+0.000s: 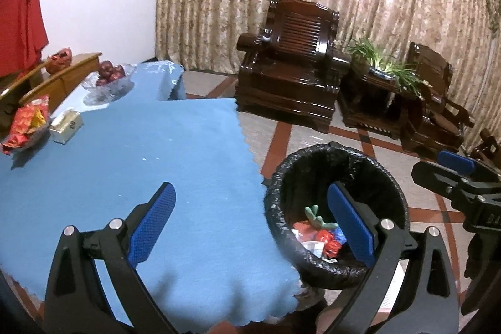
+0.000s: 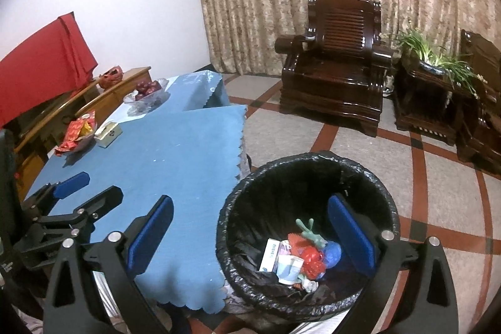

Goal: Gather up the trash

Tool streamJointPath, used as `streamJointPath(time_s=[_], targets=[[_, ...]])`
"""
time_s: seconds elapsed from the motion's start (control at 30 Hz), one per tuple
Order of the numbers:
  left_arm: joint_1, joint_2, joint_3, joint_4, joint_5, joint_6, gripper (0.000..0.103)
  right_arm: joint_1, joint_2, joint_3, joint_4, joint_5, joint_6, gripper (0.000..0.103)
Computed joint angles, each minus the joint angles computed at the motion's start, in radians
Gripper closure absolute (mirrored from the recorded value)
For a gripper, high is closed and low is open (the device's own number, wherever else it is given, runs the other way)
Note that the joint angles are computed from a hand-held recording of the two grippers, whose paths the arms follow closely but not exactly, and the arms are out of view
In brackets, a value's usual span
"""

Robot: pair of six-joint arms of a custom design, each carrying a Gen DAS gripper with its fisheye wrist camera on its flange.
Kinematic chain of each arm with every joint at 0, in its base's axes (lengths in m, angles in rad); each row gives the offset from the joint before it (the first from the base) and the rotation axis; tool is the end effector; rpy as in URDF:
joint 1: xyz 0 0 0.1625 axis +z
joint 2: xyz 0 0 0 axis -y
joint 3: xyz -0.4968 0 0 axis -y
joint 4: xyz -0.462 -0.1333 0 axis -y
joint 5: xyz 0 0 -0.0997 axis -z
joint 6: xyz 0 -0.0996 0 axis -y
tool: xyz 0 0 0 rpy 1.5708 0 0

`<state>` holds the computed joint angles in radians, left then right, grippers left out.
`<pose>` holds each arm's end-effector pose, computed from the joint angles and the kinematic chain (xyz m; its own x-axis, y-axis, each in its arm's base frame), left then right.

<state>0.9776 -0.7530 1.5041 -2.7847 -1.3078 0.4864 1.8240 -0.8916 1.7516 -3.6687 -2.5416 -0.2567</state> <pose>-0.3333 -0.7791 0.1454 -0.5313 0.7389 -0.4143 0.8468 0.4485 -0.2859 0.2246 -0.6641 0.2748 -0.6969 0.5133 0.5008 -0.2676 0.4618 -0.8457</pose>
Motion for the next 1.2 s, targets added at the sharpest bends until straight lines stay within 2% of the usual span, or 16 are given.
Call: streamJointPath(time_s=[0.3,1.2], targets=[[-0.010,-0.039,0.018,-0.020,-0.003,-0.012,0.008,0.029,0.025,-0.024,-0.018,-0.006,-0.048,0.006],[-0.003,-0.052,0.013,-0.025,-0.009,-0.024,0.008,0.038,0.034,-0.045,-0.016,0.003,-0.075,0.006]])
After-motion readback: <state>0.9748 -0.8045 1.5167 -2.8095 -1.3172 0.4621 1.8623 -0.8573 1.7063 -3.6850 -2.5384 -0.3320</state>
